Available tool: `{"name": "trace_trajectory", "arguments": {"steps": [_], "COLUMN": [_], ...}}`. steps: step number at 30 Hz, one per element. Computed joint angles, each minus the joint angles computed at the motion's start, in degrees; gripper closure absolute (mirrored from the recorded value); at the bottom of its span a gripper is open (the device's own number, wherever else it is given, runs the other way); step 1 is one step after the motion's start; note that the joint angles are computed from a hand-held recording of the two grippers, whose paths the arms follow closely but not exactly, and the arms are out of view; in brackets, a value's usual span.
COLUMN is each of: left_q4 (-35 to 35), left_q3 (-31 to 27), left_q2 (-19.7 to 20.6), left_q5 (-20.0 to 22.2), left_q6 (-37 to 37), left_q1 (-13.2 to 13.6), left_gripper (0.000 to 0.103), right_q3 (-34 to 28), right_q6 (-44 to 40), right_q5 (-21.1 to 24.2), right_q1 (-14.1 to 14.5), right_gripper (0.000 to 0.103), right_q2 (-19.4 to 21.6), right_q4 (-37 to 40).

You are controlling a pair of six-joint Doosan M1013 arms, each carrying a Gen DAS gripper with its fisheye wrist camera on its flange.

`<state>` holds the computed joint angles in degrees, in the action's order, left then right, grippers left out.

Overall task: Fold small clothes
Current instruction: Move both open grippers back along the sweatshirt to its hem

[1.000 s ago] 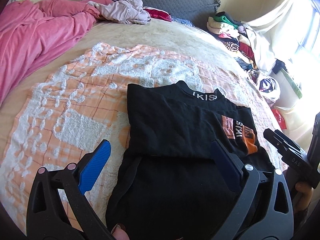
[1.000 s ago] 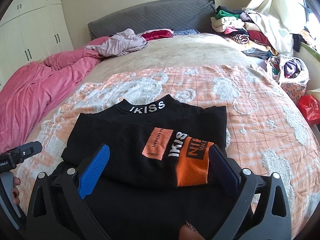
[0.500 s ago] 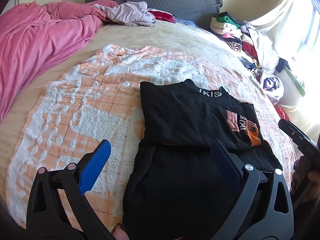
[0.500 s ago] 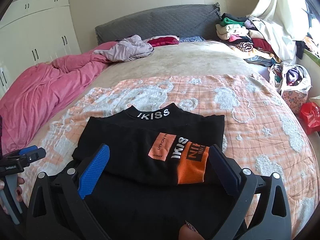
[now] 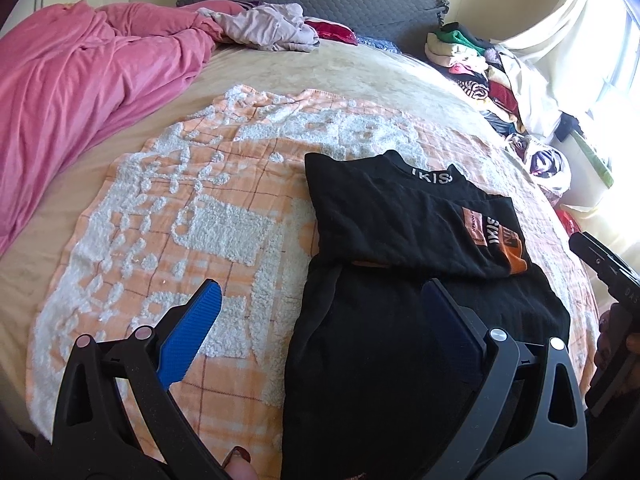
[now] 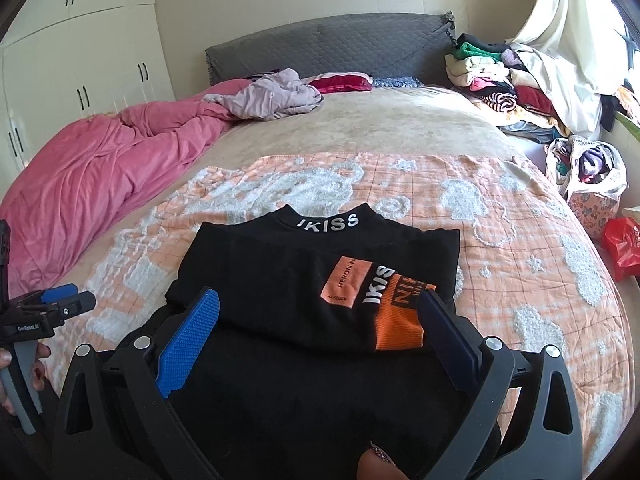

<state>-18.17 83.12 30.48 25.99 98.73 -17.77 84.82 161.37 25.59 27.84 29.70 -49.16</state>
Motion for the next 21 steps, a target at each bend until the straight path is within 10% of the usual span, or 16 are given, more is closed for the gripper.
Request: {"name": "trace_trajectory", "arguments": {"steps": [21], "left_q4": [-1.6], "left_q3": [4.9], "left_q2": [-1.4], "left_q5": [2.3], "left_q6": [4.9], "left_q1": [1.4], "left_gripper": [0.009], "right_q3": [7.6], "right_q6": [2.3], "right_q5": [7.1], "right_q1": [1.7], "right_gripper": [0.004], "right_q2": [-3.2], "right_q4": [4.4]}}
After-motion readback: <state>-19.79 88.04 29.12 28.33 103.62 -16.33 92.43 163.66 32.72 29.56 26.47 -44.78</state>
